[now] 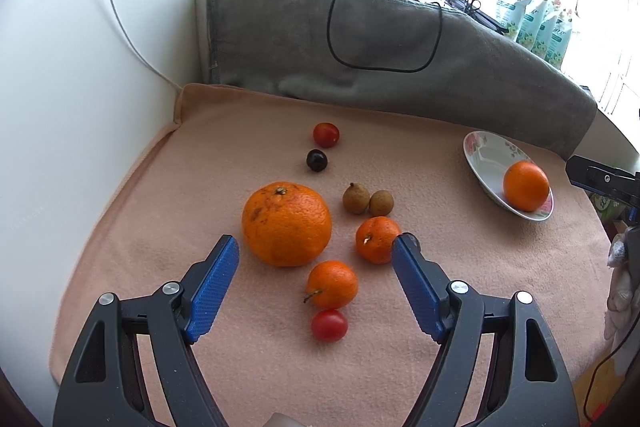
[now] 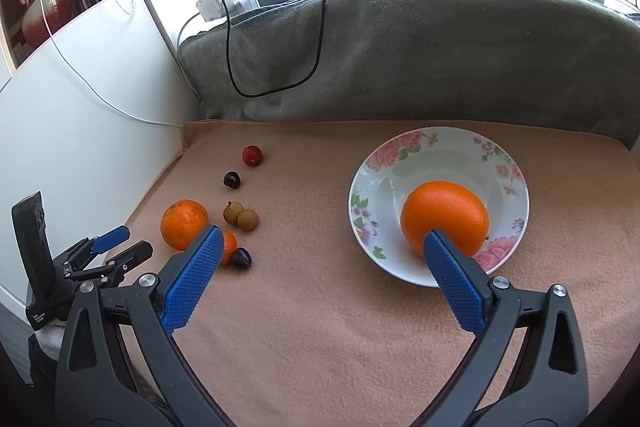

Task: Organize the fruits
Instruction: 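Move the right tool to the large bumpy mandarin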

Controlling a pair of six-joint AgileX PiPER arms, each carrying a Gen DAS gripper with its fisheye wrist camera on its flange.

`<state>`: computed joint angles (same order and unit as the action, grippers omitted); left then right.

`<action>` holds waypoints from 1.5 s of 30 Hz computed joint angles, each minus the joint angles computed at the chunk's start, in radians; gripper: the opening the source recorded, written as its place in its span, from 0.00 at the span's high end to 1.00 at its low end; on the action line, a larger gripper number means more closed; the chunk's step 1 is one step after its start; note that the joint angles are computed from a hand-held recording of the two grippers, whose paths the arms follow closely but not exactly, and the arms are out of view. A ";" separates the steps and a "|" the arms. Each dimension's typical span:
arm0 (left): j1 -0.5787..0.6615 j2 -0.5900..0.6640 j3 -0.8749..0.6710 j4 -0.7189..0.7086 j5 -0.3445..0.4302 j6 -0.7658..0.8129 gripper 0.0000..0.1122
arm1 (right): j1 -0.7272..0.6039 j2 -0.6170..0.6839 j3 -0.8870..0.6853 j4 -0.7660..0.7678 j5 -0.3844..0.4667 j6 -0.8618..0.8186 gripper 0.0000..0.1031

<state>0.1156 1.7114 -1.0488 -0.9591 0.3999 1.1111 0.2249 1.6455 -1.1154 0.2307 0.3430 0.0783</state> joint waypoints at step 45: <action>0.203 0.302 -0.285 -0.088 0.375 -0.054 0.31 | 0.139 0.750 -1.029 0.374 0.604 -0.120 0.17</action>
<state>0.3183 2.0132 -1.3339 -1.0473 0.7745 1.0574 0.3637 2.3955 -2.1446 0.6045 0.9466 -0.0420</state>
